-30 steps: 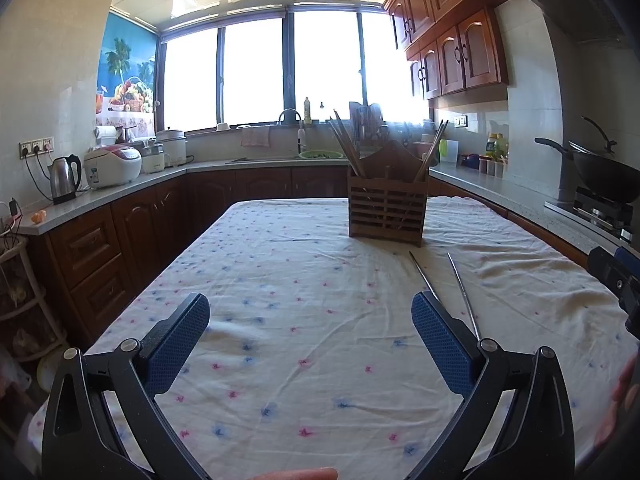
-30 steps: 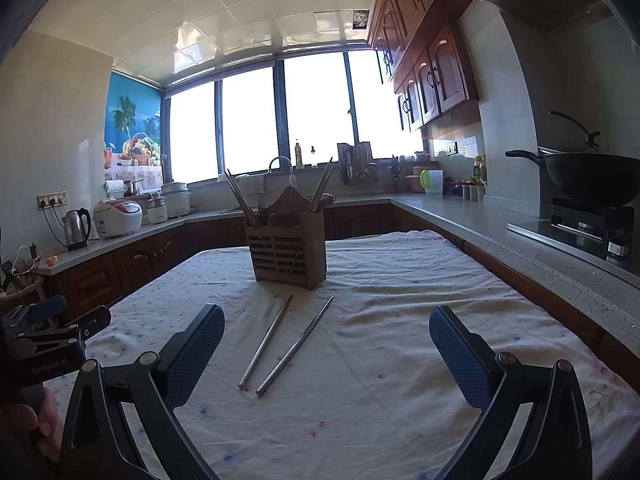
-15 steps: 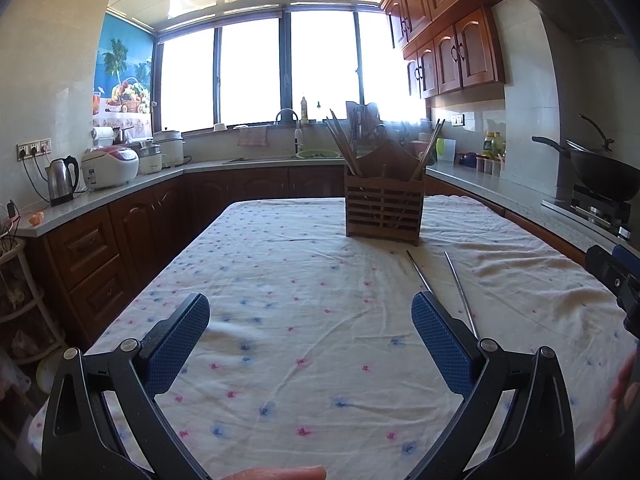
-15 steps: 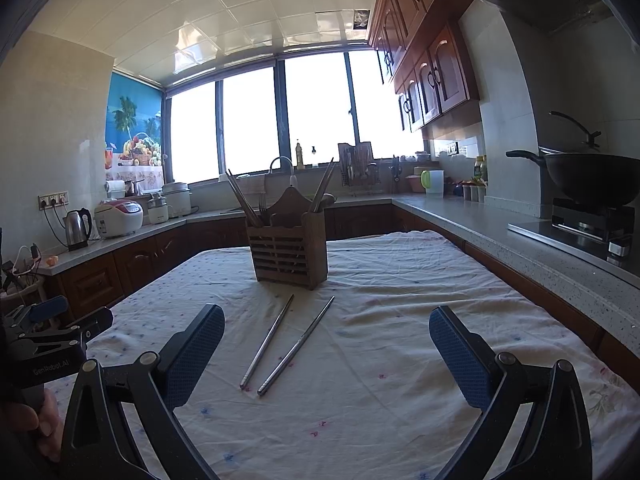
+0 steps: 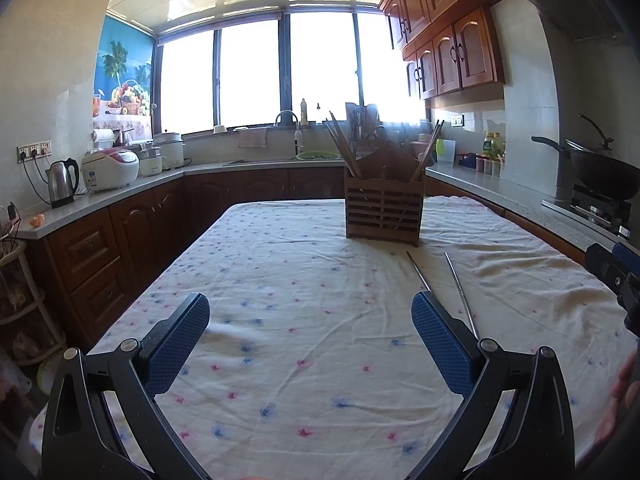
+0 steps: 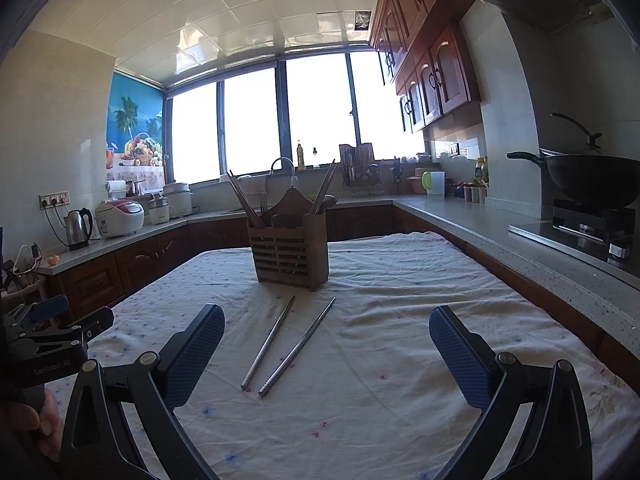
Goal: Organize utensils
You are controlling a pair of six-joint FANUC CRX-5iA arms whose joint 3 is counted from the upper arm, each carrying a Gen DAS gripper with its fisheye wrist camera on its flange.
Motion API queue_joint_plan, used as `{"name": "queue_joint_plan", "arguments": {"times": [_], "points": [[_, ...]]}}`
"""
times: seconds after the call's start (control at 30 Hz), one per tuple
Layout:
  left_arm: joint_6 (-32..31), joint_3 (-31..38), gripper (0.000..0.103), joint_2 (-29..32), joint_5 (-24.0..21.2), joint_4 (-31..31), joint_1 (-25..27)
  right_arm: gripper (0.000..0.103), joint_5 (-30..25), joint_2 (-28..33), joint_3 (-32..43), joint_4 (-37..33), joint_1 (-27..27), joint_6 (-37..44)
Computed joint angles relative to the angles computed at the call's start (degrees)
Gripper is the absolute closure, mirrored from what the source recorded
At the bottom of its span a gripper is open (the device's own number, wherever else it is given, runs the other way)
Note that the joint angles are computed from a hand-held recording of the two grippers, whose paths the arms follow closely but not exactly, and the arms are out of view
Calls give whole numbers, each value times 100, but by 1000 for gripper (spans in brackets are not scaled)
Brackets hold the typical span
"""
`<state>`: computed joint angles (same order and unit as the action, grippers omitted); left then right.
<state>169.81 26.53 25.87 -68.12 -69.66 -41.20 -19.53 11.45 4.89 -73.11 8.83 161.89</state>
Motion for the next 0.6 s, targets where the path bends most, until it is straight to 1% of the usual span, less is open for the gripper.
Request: {"name": "queue_joint_plan", "arguments": {"times": [0.6], "points": [[-64,-8,0,-10,112,64,42,0,-25,-25,15,-3,39,-3]]}}
